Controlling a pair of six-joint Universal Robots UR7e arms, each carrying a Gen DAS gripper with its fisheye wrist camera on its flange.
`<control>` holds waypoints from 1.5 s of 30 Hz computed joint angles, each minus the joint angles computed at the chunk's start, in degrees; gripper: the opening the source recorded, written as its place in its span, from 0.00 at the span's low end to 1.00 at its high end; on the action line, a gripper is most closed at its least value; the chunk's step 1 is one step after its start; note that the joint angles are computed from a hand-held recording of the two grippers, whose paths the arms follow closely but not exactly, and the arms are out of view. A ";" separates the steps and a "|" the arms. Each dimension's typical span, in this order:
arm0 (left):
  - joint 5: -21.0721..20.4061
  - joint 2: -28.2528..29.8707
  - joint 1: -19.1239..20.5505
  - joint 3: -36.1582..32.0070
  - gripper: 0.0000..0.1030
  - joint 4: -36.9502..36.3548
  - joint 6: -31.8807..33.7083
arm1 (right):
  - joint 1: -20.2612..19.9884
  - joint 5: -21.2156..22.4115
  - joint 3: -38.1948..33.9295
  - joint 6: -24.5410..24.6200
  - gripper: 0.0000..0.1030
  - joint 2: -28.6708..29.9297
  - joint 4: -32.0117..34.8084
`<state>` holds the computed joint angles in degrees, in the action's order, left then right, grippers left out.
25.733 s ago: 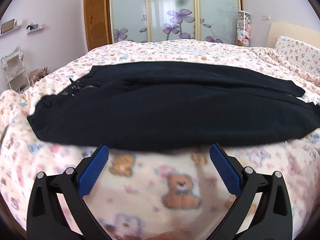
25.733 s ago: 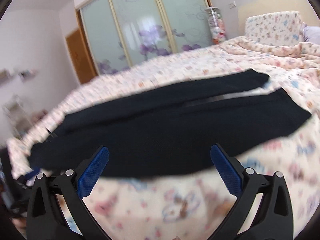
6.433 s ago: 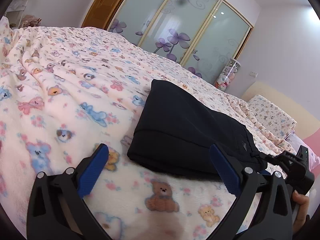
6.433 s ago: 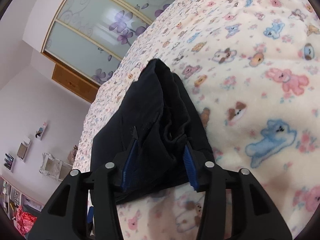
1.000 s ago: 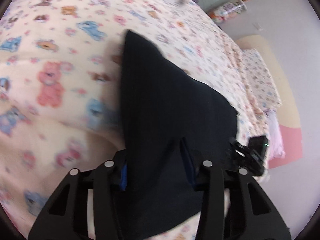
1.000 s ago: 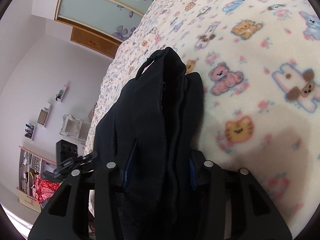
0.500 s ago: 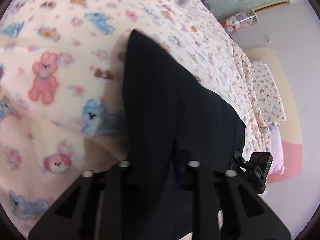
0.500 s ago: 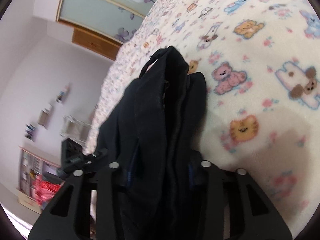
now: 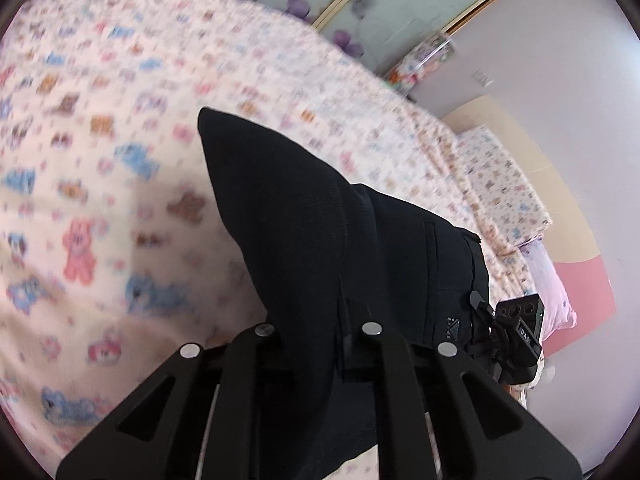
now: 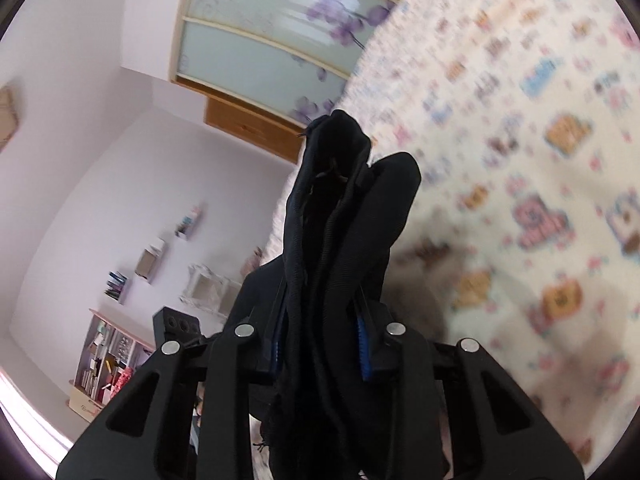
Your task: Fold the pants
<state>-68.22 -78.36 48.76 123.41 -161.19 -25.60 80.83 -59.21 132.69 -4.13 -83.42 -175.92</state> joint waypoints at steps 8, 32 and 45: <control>1.23 5.40 0.56 -3.34 0.10 -7.01 5.10 | 0.61 -0.90 -3.19 1.26 0.28 4.45 -9.13; 3.91 8.03 3.18 1.25 0.95 -30.50 7.58 | 0.82 -4.84 -4.27 10.44 0.80 5.85 -15.92; 2.52 16.65 6.86 -5.58 0.98 -15.50 6.30 | 0.47 -13.26 -8.20 7.28 0.63 11.92 -7.43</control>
